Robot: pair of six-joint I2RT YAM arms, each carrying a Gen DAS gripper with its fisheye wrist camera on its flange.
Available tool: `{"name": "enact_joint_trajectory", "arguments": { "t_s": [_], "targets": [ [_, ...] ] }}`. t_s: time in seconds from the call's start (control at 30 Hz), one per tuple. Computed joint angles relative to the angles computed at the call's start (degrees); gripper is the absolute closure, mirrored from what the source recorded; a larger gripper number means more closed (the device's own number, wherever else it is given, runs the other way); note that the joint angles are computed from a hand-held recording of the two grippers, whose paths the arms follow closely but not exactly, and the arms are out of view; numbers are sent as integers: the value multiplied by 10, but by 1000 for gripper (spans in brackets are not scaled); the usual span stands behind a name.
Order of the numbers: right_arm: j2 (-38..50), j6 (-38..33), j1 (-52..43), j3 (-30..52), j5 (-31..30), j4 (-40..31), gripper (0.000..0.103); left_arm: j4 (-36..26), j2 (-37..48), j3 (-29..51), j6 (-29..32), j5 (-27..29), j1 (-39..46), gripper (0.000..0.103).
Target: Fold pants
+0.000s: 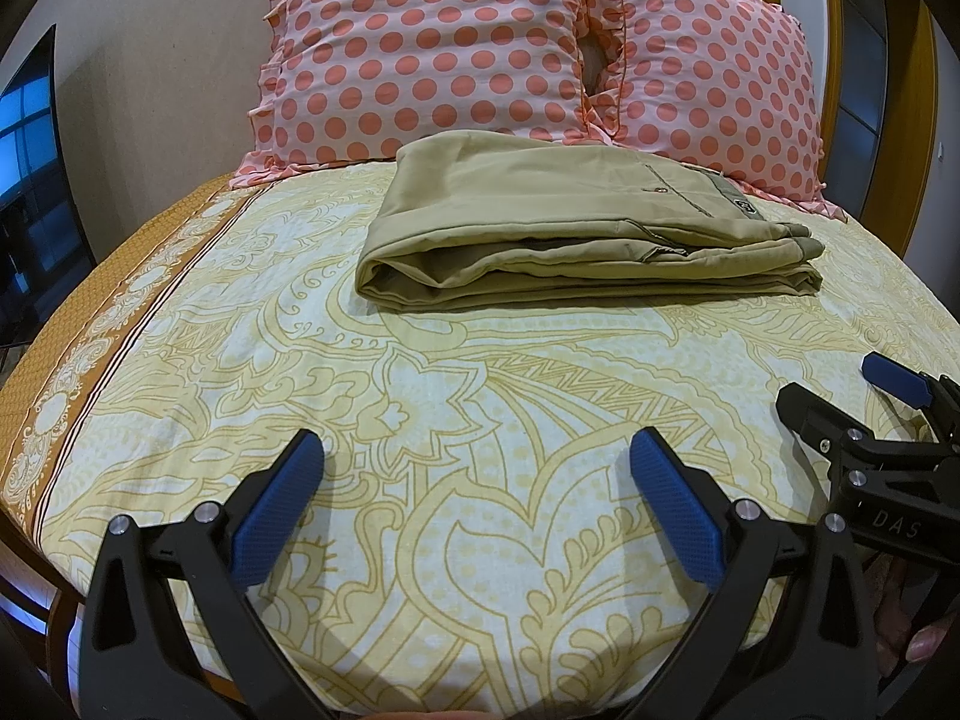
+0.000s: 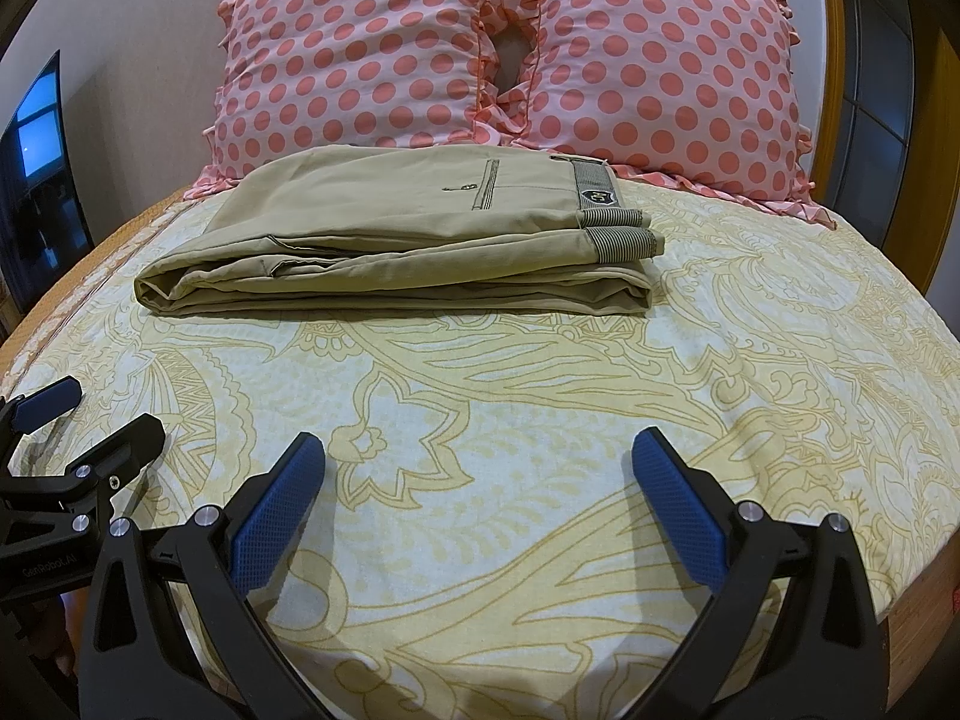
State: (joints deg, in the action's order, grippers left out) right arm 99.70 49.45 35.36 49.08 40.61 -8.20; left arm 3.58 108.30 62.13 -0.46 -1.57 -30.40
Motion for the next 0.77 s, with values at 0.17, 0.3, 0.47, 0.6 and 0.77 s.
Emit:
{"name": "enact_joint_trajectory", "arguments": {
  "t_s": [0.17, 0.3, 0.47, 0.6, 0.77],
  "targets": [
    [1, 0, 0, 1, 1, 1, 1, 2, 0, -1, 0, 0, 0, 2],
    [0, -1, 0, 0, 0, 1, 1, 4, 0, -1, -2, -1, -1, 2],
    [-1, -2, -1, -2, 0, 3, 1, 4, 2, 3, -2, -2, -3, 2],
    [0, -3, -1, -2, 0, 3, 1, 5, 2, 2, -3, -2, -2, 2],
    [1, -2, -1, -1, 0, 4, 1, 9, 5, 6, -2, -2, -3, 2]
  ]
}}
